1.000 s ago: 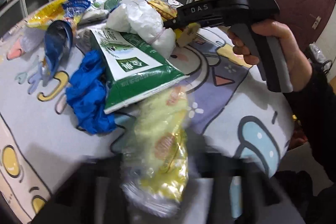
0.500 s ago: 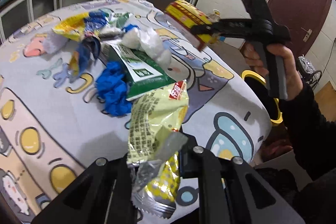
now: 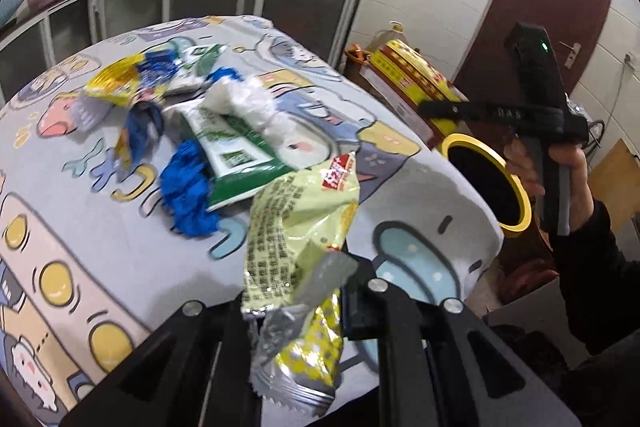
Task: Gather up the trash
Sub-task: 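Carry both items over the bin and open both tools to drop them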
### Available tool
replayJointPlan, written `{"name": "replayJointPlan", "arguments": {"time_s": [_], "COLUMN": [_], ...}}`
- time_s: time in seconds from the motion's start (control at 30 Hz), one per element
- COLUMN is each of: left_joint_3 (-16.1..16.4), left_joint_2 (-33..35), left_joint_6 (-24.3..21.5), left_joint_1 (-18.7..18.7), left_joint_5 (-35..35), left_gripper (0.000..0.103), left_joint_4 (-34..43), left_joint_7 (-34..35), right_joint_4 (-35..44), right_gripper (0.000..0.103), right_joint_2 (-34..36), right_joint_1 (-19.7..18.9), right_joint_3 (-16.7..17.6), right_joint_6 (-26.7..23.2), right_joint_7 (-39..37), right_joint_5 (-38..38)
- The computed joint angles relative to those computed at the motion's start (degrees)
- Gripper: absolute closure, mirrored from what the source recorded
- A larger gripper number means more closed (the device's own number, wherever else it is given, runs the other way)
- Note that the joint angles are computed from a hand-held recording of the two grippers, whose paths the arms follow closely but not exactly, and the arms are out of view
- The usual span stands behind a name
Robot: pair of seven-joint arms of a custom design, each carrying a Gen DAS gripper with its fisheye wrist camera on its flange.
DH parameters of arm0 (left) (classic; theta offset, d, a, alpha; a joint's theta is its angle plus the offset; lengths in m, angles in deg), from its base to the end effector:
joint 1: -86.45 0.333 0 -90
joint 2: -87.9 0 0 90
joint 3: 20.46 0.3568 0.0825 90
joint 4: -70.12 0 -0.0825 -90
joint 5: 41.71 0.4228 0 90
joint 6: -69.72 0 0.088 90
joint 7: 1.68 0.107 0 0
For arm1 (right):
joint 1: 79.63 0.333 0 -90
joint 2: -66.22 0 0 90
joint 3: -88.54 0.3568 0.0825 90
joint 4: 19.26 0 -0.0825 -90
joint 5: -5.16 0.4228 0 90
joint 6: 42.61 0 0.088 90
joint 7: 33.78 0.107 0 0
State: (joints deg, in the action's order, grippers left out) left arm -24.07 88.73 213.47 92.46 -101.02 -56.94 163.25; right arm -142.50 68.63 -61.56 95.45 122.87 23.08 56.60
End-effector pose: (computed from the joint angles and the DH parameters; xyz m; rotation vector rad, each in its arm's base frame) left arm 0.5828 0.0311 0.4122 -1.4392 2.3816 -1.0652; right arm 0.5746 0.2166 0.4629 -1.8201 1.4691 -0.1759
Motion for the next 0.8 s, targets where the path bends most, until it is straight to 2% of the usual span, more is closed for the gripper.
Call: {"name": "replayJointPlan", "arguments": {"time_s": [0.17, 0.27, 0.4, 0.53, 0.6, 0.73, 0.8], "left_joint_3": [-1.5, -2.8, -4.6, -6.8, -7.9, -9.9, -10.8], "left_joint_2": [0.8, 1.9, 3.7, 5.8, 7.0, 9.6, 11.1], "left_joint_6": [-0.4, -1.3, -2.6, -4.3, -4.9, -5.8, -6.0], "left_joint_1": [-1.6, -3.0, -4.9, -6.9, -8.0, -10.0, -10.9], "left_joint_5": [0.3, 0.8, 0.3, 0.0, 0.3, 1.8, 2.7], "left_gripper": [0.092, 0.092, 0.092, 0.092, 0.092, 0.092, 0.092], "left_joint_4": [1.7, 3.5, 6.4, 9.6, 11.2, 14.1, 15.7], "left_joint_7": [1.1, 1.6, 2.6, 3.6, 3.5, 2.3, 1.2], "right_joint_4": [-7.5, -12.4, -18.1, -23.6, -25.2, -28.4, -29.5], "right_gripper": [0.079, 0.079, 0.078, 0.078, 0.078, 0.078, 0.077], "right_joint_2": [-6.0, -10.1, -14.4, -18.5, -19.6, -21.3, -21.6], "right_joint_1": [0.0, 0.4, -1.4, -8.4, -9.9, -11.6, -9.8], "right_joint_3": [-1.8, -4.2, -5.7, -2.8, -2.6, -3.4, -6.4], "right_joint_6": [4.4, 7.4, 10.5, 11.9, 12.2, 13.0, 13.3], "right_joint_7": [0.6, 3.4, 11.0, 22.0, 24.9, 29.2, 29.5], "right_joint_5": [1.9, 1.2, -5.1, -15.3, -17.8, -21.1, -21.2]}}
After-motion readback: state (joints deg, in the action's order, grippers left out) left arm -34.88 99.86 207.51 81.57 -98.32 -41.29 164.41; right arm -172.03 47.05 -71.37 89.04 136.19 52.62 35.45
